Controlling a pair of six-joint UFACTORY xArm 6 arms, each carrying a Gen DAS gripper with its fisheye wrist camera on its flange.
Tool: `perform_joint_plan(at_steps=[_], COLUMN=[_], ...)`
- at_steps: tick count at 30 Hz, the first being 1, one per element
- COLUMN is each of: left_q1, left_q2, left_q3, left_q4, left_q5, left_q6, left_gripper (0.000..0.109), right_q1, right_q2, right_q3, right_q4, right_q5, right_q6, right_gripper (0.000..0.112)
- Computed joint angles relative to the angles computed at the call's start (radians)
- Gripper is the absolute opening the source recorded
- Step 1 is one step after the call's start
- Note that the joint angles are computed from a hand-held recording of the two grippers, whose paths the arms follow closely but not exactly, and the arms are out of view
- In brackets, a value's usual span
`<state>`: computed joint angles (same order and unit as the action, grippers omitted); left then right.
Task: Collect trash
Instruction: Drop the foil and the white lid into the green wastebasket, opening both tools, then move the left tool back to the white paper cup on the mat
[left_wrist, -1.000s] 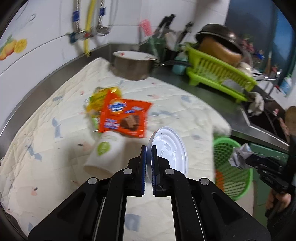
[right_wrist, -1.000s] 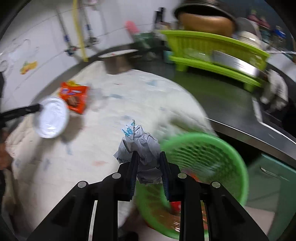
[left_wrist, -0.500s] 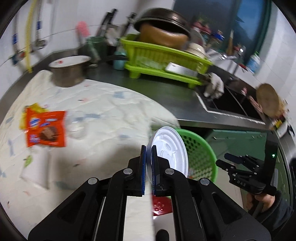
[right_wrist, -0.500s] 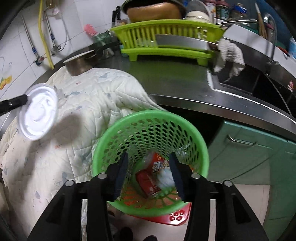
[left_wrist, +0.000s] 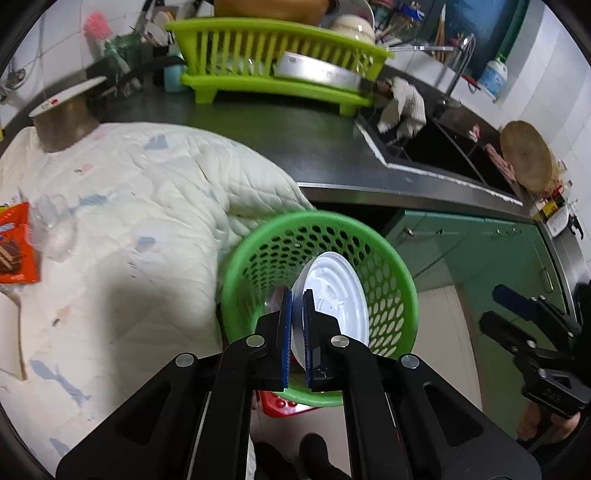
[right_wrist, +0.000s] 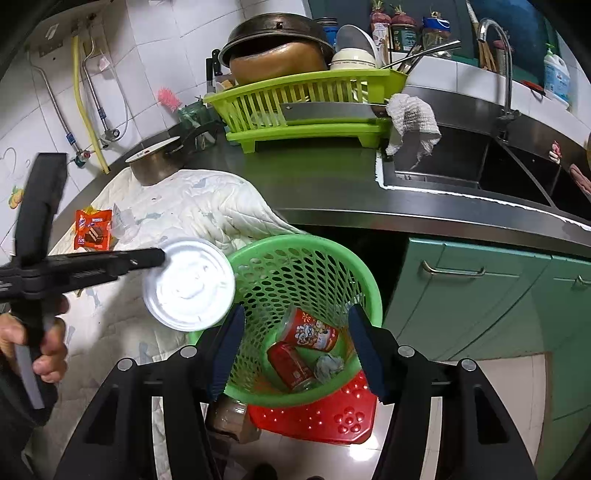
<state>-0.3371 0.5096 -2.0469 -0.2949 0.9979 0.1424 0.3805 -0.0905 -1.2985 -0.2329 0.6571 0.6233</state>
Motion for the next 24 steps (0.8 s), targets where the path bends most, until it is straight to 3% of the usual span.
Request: perform_joint_plan(at_steps=[7, 10, 24], left_q1=[0.002, 0.006, 0.096], left_q2=[-0.003, -0.027, -0.230], left_q3=[0.022, 0.053, 0.262], left_q4=[-0.017, -0.023, 0.078], left_q5=[0.022, 0.003, -0.127], left_q6=[-0.012, -0.009, -0.083], left_gripper=[0.011, 0.021, 0.027], right_q1=[0.002, 0.008, 0.055], right_q2=[-0.023, -0.018, 0.095], right_q3=[0.021, 0.009, -0.142], right_q4=[0.006, -0.001, 0.047], right_q5=[-0.003, -0.003, -0.017], right_q6=[0.003, 0.002, -0.092], right_gripper=[0.057, 0.057, 0.062])
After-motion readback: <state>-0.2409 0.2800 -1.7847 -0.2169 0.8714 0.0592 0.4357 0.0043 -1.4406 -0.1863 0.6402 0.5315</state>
